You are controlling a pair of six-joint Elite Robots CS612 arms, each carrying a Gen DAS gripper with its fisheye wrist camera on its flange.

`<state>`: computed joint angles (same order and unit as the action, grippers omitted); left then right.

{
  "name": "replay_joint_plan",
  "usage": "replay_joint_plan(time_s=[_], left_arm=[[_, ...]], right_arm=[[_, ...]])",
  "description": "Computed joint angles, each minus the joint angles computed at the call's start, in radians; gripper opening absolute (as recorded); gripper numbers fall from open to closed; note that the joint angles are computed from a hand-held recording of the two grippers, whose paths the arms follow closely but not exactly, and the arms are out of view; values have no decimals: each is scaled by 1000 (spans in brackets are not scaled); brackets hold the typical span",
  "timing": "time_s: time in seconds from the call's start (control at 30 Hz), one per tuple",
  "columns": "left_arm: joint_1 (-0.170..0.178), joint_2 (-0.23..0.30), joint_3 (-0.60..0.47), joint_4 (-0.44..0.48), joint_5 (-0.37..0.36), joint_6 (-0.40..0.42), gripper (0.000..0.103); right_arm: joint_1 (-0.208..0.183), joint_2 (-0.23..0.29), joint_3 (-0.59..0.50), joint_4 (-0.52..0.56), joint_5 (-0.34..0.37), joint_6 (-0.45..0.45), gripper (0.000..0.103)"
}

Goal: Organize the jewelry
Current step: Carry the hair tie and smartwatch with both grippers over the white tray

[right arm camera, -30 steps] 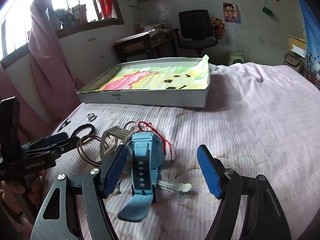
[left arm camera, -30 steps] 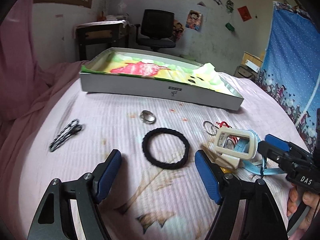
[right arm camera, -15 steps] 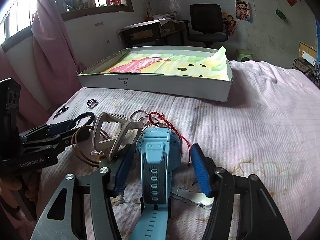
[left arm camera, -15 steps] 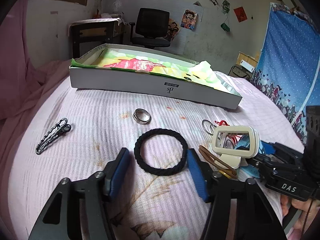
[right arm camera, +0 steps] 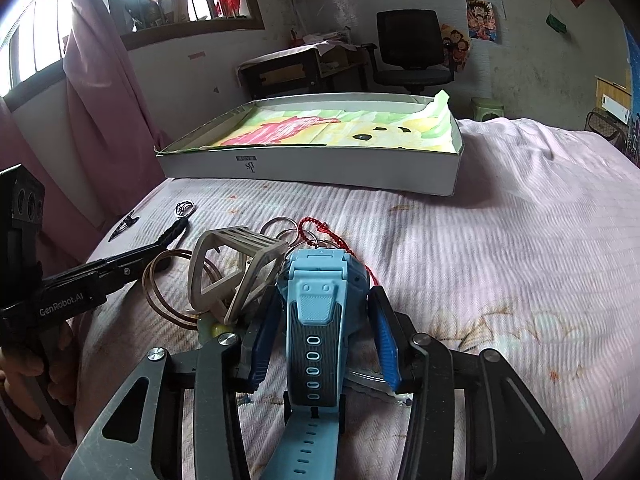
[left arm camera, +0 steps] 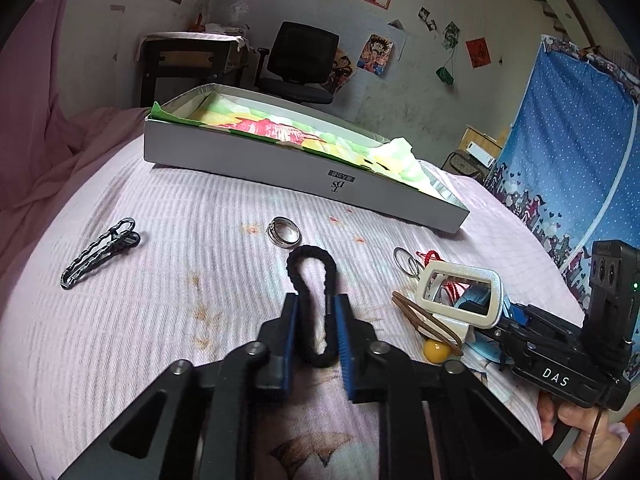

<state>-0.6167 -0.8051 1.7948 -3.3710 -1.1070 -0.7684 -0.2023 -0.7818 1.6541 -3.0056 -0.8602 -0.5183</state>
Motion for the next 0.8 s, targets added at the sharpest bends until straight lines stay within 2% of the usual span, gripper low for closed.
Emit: replay_joint_plan(time_s=[0.13,0.47,0.67,0.8], left_arm=[[-12,1,5,-14,42,7,11],[-43,-3,18,-70,154,51,10],[-53,-6,15,-97,183,97,10],[-47,-21,2,-77,153,120,10]], right_arm=[[-6,2,7,-40,8,23,40],[-27,11,24,-195,34,144,39],[-36,10,20,-217,44,188,39],[-39,11,5,-218,66,226,39]])
